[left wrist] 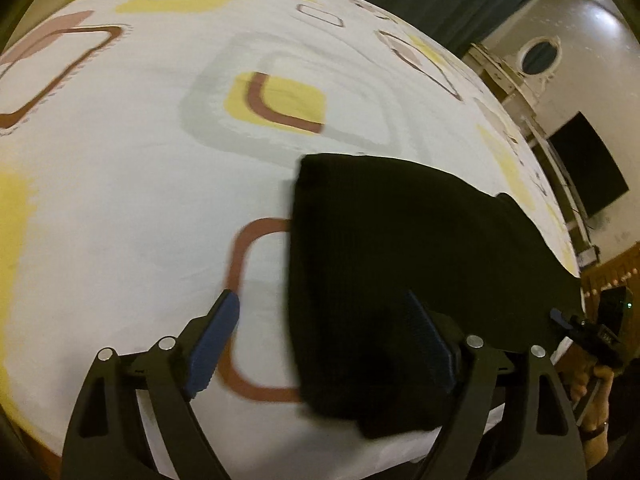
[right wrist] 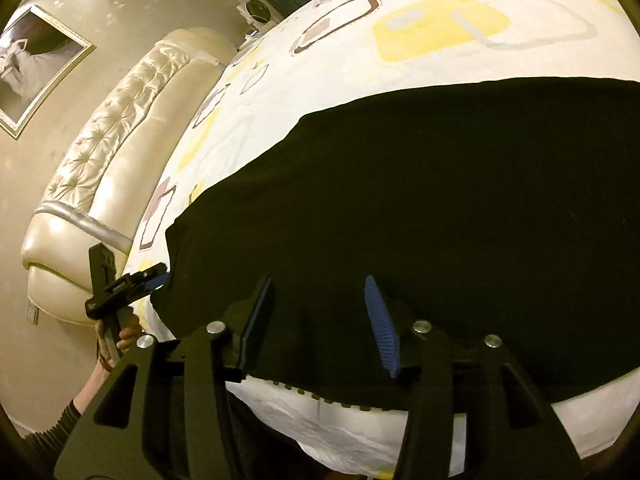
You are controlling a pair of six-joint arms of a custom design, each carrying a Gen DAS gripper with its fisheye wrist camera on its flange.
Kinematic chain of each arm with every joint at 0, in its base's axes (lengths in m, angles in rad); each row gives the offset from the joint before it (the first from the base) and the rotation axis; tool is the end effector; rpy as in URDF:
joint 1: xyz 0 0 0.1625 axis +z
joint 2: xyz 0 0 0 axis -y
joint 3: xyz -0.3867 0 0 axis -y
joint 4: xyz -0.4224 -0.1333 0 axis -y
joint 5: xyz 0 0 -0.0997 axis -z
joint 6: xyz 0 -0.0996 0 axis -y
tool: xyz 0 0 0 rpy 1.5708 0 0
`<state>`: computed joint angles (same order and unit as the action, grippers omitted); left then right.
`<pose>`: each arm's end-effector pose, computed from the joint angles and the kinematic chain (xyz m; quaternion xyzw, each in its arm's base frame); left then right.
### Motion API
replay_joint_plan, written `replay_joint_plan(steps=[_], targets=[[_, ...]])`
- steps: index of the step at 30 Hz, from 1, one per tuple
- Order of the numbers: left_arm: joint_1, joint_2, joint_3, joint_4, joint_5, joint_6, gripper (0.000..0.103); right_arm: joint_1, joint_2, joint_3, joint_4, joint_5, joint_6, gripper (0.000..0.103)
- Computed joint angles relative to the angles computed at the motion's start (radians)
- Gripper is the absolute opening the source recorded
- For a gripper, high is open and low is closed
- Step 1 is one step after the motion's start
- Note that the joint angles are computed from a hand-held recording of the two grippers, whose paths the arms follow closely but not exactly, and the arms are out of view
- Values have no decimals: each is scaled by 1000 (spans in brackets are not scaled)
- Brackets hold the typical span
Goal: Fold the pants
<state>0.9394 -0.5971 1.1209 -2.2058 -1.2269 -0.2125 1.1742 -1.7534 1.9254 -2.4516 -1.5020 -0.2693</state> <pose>-0.3346 -0.7403 0.0865 0.1952 0.9642 -0.1199 0.1334 -0.0586 -0.5027 0.4599 -0.0477 -0.9362 0.3383 0.0829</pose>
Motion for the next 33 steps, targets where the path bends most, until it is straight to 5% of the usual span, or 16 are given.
replay_joint_plan(steps=[4, 6, 7, 9, 17, 33], targets=[[9, 34, -48, 14, -87, -3, 81, 6, -4, 4, -1, -4, -1, 50], [3, 47, -62, 23, -75, -11, 79, 7, -6, 7, -14, 1, -1, 55], [-2, 51, -63, 25, -59, -8, 73, 7, -7, 7, -19, 1, 2, 58], [-9, 54, -65, 33, -20, -7, 45, 1, -16, 11, -38, 4, 9, 61], [-16, 86, -135, 120, -12, -31, 21, -17, -56, 24, -59, -20, 27, 71], [-114, 100, -225, 171, 15, -71, 14, -100, -139, 50, -119, -18, 65, 84]])
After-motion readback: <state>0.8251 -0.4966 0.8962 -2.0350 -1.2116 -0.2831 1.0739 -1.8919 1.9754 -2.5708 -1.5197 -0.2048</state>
